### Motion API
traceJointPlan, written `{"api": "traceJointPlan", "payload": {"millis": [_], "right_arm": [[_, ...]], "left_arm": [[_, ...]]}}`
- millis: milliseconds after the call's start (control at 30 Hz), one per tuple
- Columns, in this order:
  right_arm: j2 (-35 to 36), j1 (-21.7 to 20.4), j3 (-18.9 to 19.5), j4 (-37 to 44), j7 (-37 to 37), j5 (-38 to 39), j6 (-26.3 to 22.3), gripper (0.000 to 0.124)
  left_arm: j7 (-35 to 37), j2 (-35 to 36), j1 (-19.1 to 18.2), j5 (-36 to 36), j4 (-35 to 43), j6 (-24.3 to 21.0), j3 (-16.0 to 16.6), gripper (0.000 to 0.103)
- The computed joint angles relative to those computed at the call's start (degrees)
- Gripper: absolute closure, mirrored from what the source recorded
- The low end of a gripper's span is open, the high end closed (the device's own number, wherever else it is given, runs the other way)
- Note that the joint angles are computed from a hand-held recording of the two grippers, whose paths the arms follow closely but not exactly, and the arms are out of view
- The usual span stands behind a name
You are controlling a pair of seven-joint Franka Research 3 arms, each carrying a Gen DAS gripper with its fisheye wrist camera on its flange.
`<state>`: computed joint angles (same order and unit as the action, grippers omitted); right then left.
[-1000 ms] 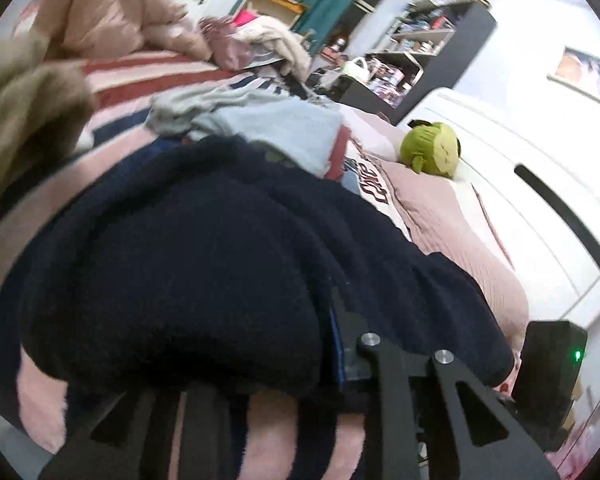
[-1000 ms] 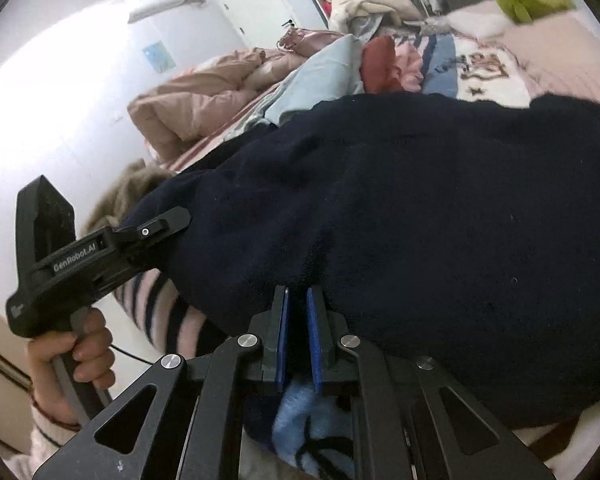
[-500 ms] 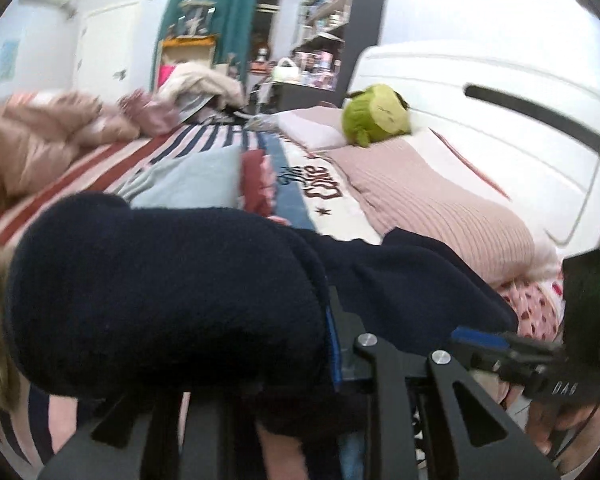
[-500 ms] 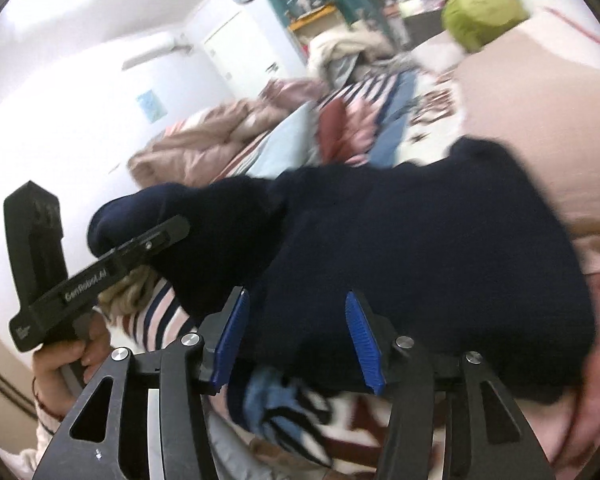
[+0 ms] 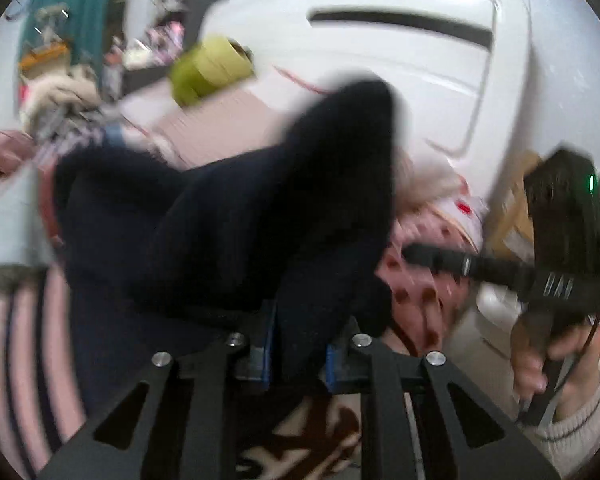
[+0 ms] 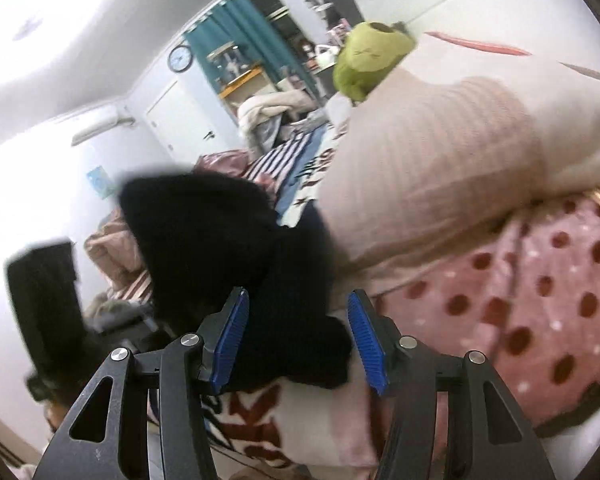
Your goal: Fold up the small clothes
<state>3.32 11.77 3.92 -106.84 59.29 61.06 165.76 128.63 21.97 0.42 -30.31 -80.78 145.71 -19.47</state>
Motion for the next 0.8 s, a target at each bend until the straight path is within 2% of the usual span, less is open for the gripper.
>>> {"api": "traceJointPlan", "payload": {"millis": [67,133,233,300,367,400,467,500,567,600,633,667,700,733,767,800], "right_arm": [[-0.4,-0.2,-0.3,-0.8,0.9,-0.7,0.2,0.075],[-0.7,-0.3,-0.6,-1.3,1.6,-1.2,0.0,0.075],[-0.3,-0.6,-0.5,-0.4,-0.4,1.1,0.1,0.072],[-1.3,-0.7,-0.4,-0.6,-5.2,5.9,-0.2,0.063],[-1.0,-0.4,-0.2,1.4,-9.5,9.1,-0.3,0.058],[-0.1,-0.2,-0.2,3.2,-9.9,8.5,-0.6,0.058],[0.9,0.1,0.2,5.7,-11.1,7.1,-1.1,0.054],[1.8,0.3,0.4,7.2,-11.1,5.6,-1.7,0.046],[4.1,0.7,1.0,9.9,-5.4,-3.1,-1.5,0.043],[5.5,2.6,-0.5,10.7,2.0,-11.0,-0.3,0.043],[6.5,3.4,-1.3,11.1,8.0,-17.0,0.5,0.047],[6.9,3.7,-1.5,10.6,11.0,-19.9,1.8,0.055],[6.9,4.7,-2.7,9.3,16.1,-24.8,3.9,0.083],[6.7,6.4,-5.3,7.6,23.6,-31.5,4.4,0.099],[6.2,6.6,-6.0,6.2,27.1,-34.2,4.6,0.102],[5.7,6.0,-5.9,4.3,29.3,-34.5,4.7,0.107]], "left_arm": [[2.4,-0.8,0.5,-1.1,-2.1,1.3,-0.6,0.088],[3.9,-2.4,1.3,-2.9,-4.0,2.1,-0.8,0.083],[7.1,-4.4,3.7,-8.8,-4.3,-2.3,-1.5,0.066],[11.2,-6.7,5.6,-15.3,-5.6,-4.6,-1.4,0.046],[14.0,-9.3,6.0,-19.6,-7.9,-4.6,-0.5,0.037],[15.1,-11.0,6.2,-21.7,-9.4,-4.0,0.2,0.036],[15.1,-12.5,5.6,-23.4,-10.5,-2.8,1.9,0.031],[15.0,-13.1,5.4,-24.2,-11.1,-2.0,2.9,0.027],[13.2,-13.3,4.6,-23.8,-11.6,-0.9,5.1,0.027],[11.3,-13.2,4.1,-22.8,-11.8,-0.4,6.2,0.027],[10.1,-13.3,3.9,-22.2,-12.2,0.0,7.0,0.026],[8.7,-13.1,3.9,-21.7,-12.5,0.1,7.7,0.026],[8.0,-12.9,4.0,-21.9,-12.7,0.0,8.0,0.026],[7.1,-12.2,4.2,-22.0,-12.3,-0.7,8.2,0.026],[6.8,-11.7,4.8,-23.1,-12.1,-2.0,8.3,0.024],[6.7,-10.9,5.4,-24.3,-11.6,-3.8,8.3,0.018]]}}
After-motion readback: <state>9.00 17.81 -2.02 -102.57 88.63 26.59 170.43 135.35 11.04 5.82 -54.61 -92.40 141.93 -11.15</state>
